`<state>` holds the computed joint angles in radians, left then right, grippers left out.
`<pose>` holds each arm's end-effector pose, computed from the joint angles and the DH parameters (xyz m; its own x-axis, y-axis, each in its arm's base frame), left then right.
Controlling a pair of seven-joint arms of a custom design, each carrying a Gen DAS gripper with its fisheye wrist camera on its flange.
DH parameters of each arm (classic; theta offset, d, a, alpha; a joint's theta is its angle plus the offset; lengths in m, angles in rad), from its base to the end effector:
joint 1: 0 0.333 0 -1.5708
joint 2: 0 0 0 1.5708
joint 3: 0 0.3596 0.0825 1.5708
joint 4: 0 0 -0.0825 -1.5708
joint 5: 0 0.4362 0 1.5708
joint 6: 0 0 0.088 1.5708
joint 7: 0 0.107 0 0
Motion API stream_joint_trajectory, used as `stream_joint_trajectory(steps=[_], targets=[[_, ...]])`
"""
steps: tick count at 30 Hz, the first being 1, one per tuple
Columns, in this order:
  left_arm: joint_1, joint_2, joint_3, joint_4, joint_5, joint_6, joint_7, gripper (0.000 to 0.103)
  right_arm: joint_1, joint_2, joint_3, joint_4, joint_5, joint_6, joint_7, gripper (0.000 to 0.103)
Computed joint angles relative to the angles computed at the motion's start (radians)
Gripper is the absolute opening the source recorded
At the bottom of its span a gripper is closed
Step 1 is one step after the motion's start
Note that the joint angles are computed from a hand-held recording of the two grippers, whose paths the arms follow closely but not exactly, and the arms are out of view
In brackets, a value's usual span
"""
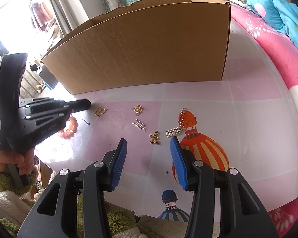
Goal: Organize jewelry
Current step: 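Close the left tool on the gold butterfly charm while the right tool approaches gold charms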
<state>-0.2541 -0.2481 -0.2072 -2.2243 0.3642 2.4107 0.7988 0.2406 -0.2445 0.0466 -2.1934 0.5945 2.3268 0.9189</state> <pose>0.4913 -0.2499 0.5430 0.0903 -0.9958 -0.0180 -0.8534 -0.0680 -0.5168 0.5255 0.1672 0.5531 0.6102 -0.7530 -0.2463 -0.7390 -0.4288 -0.5197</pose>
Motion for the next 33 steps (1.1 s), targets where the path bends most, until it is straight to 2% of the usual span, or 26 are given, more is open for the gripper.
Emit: stream_joint_trajectory(steps=[9, 16, 18, 20, 23, 33], targets=[[-0.019, 0.028, -0.017, 0.031, 0.014, -0.014, 0.049, 0.000, 0.000, -0.002, -0.003, -0.001, 0.007, -0.007, -0.003, 0.045], [-0.035, 0.028, -0.014, 0.028, -0.020, 0.007, 0.087, 0.000, 0.000, -0.001, -0.003, 0.000, 0.010, -0.008, -0.002, 0.045], [-0.037, 0.015, -0.008, 0.011, -0.039, 0.032, 0.090, 0.003, 0.000, -0.001, -0.003, 0.000, 0.011, -0.009, -0.003, 0.045], [-0.036, 0.005, -0.003, 0.000, -0.050, 0.057, 0.086, 0.017, 0.001, 0.000, -0.003, 0.001, 0.013, -0.010, -0.004, 0.045], [-0.036, 0.009, 0.001, 0.000, -0.056, 0.083, 0.097, 0.028, 0.001, 0.000, -0.003, 0.001, 0.014, -0.009, -0.004, 0.045], [-0.026, 0.061, -0.013, 0.047, -0.055, 0.048, 0.069, 0.028, 0.001, 0.000, -0.002, 0.002, 0.013, -0.009, 0.001, 0.045]])
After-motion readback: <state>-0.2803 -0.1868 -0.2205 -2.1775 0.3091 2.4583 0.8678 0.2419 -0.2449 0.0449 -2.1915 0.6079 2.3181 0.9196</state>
